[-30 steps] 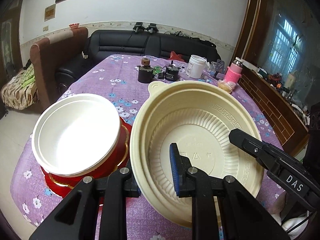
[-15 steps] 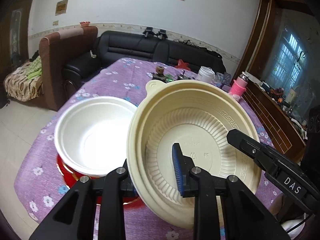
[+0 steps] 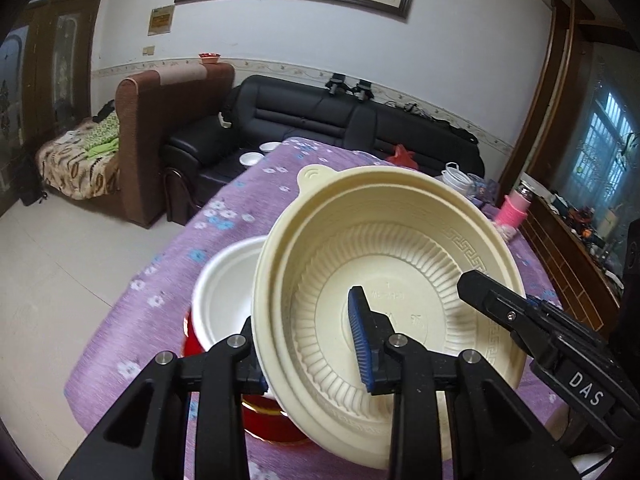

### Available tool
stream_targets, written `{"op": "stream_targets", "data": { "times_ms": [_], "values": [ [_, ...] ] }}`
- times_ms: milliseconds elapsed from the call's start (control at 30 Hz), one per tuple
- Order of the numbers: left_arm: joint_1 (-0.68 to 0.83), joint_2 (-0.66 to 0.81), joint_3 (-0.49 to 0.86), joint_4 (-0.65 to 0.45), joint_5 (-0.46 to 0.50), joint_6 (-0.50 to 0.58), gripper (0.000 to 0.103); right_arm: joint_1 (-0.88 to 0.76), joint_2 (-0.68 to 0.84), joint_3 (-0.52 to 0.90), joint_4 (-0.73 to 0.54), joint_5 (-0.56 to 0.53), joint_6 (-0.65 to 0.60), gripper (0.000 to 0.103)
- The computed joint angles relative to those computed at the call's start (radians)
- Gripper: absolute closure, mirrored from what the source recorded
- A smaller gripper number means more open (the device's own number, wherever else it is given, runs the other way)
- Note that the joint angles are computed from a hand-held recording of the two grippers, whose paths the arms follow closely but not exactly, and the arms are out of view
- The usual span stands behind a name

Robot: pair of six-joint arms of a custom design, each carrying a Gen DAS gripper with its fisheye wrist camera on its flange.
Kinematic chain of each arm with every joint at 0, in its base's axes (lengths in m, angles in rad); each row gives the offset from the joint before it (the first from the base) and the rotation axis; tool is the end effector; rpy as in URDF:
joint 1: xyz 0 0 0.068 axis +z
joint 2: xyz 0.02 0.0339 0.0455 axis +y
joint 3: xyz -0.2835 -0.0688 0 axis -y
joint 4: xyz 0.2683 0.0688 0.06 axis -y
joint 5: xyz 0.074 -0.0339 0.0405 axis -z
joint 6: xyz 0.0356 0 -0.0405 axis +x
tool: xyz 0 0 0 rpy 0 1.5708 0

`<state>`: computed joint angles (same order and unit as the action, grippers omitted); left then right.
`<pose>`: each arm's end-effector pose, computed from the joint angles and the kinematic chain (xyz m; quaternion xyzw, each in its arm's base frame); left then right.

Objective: Organize plates and bowls
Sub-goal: 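Carry the beige bowl onto the white bowl atop the stack, release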

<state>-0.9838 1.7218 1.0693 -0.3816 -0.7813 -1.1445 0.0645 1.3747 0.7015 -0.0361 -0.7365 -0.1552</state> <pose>0.2219 -0.2884 0.1932 -0.1722 0.8806 -0.0362 0.4400 0.2860 0.0424 0.2058 -0.2423 0.8261 0.3091 0.4040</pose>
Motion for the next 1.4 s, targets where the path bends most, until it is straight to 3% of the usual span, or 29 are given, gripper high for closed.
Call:
{"op": "stream_targets", "data": {
  "times_ms": [267, 500, 633, 833, 1033, 1067, 1167, 1233, 1400],
  "values": [
    [0.085, -0.021, -0.044, -0.005, 0.038, 0.004, 0.072, 0.120, 0.115, 0.086, 0.020, 0.094, 0.037, 0.083],
    [0.150, 0.006, -0.065, 0.001, 0.095, 0.008, 0.072, 0.171, 0.260, 0.157, 0.001, 0.114, 0.046, 0.083],
    [0.161, 0.006, -0.082, 0.023, 0.111, 0.006, 0.065, 0.178, 0.320, 0.185, -0.010, 0.114, 0.050, 0.083],
    [0.130, -0.023, -0.097, 0.020, 0.048, -0.020, 0.032, 0.203, 0.357, 0.198, -0.005, 0.134, 0.043, 0.083],
    [0.107, -0.084, -0.159, 0.071, 0.038, -0.048, 0.030, 0.222, 0.353, 0.196, 0.006, 0.159, 0.034, 0.082],
    [0.103, -0.092, -0.165, 0.074, 0.034, -0.054, 0.030, 0.229, 0.348, 0.189, 0.018, 0.179, 0.032, 0.080],
    [0.092, -0.131, -0.200, 0.091, 0.030, -0.074, 0.029, 0.248, 0.339, 0.172, 0.053, 0.208, 0.019, 0.053],
    [0.084, -0.145, -0.213, 0.097, 0.027, -0.088, 0.029, 0.272, 0.318, 0.143, 0.098, 0.255, 0.003, 0.041],
    [0.074, -0.172, -0.254, 0.098, 0.022, -0.126, 0.029, 0.308, 0.283, 0.080, 0.209, 0.320, -0.008, 0.037]
  ]
}}
